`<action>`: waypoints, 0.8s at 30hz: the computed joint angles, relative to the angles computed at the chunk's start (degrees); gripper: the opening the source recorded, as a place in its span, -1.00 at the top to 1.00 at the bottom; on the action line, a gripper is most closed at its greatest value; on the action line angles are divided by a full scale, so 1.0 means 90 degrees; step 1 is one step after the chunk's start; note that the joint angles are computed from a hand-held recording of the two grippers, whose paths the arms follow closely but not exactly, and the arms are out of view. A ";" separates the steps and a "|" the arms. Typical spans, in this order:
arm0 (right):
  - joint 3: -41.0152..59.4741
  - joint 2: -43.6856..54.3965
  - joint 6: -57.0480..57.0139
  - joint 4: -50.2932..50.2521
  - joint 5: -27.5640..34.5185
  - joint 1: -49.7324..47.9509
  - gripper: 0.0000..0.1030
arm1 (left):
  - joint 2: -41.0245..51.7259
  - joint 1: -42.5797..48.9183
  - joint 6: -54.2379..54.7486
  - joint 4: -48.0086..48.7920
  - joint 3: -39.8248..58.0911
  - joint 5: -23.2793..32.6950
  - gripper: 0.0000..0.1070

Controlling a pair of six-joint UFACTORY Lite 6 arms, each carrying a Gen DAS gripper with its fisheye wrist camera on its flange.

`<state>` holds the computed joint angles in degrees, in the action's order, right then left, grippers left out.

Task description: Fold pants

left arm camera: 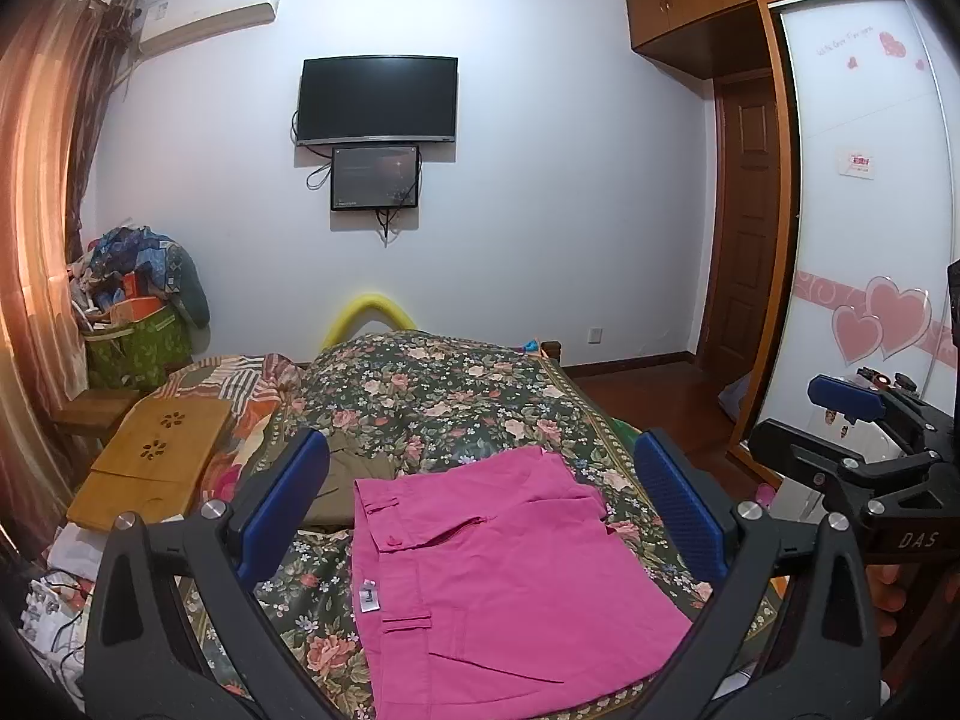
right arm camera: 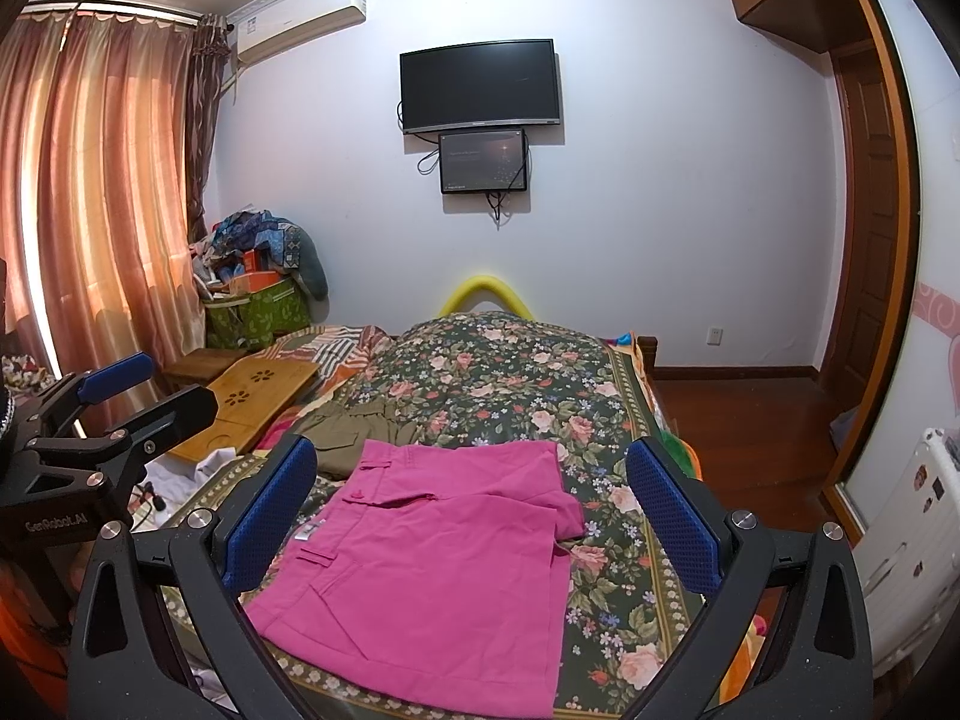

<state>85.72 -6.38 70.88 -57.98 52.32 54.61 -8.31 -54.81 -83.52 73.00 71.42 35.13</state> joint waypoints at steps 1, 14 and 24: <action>-0.0004 -0.0005 -0.0006 0.0007 -0.0004 -0.0001 -1.00 | -0.0019 0.0010 -0.0001 0.0004 -0.0021 -0.0024 -0.93; 0.0009 0.0106 -0.0221 0.0175 -0.0221 -0.0318 -1.00 | 0.0192 0.0328 -0.0074 0.0207 -0.0005 -0.0210 -0.93; 0.0396 0.1033 -0.2163 0.1981 -0.1456 -0.2125 -1.00 | 0.1920 0.1973 0.1553 -0.1153 0.1292 -0.1776 -0.93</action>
<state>89.28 2.92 51.42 -40.15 39.22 35.49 8.96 -37.06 -69.54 62.62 83.04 19.15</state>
